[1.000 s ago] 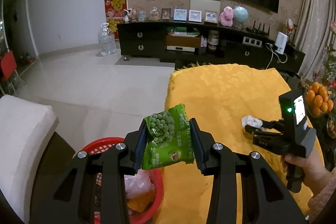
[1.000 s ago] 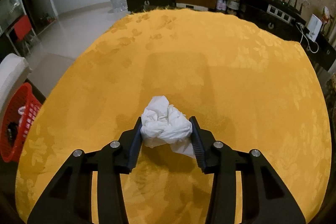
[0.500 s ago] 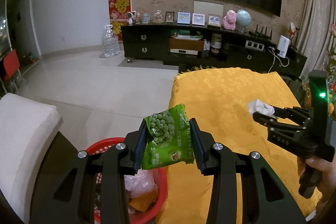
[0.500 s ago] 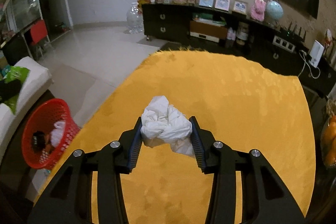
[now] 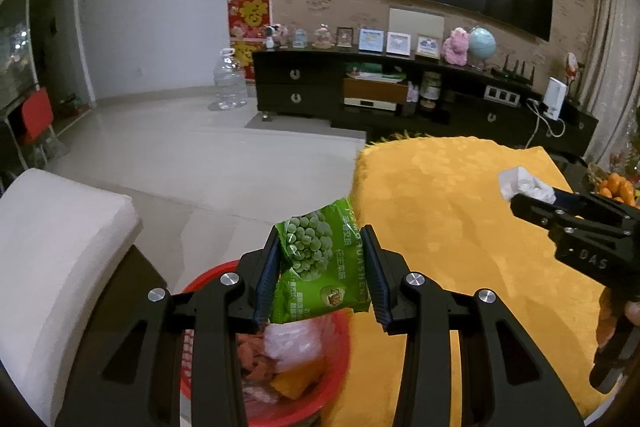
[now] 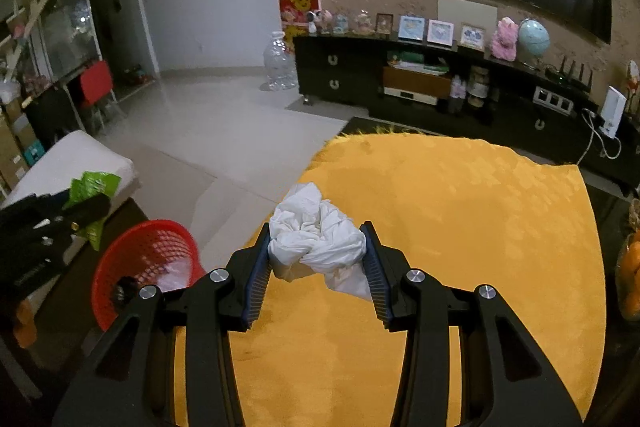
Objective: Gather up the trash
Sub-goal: 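Carry packet and tissue over the red basket and open both tools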
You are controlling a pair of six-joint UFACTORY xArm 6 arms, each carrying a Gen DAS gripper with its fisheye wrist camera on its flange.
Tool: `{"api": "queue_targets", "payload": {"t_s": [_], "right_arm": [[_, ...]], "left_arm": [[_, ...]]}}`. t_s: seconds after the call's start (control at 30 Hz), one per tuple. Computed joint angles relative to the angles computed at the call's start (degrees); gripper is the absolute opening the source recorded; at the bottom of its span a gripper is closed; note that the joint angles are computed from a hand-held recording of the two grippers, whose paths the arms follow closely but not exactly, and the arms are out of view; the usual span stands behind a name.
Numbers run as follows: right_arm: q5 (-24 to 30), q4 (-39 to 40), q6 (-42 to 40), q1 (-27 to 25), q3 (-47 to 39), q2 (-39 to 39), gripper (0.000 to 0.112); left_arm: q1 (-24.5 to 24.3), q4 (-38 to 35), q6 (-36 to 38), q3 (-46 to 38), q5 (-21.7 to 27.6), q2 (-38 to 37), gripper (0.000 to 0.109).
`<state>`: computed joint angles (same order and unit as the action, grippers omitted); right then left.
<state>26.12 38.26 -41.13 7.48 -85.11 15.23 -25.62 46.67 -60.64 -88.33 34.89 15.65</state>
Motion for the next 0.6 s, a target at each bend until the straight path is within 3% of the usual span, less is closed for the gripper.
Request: {"api": "queue_targets", "payload": {"t_s": [0.6], "right_arm": [[4.8,8.2,-3.2,6.2,3.5,-4.3,0.042]], "left_arm": [[1.0,4.4,-8.5,12.9,6.9,-11.4,0.038]]}}
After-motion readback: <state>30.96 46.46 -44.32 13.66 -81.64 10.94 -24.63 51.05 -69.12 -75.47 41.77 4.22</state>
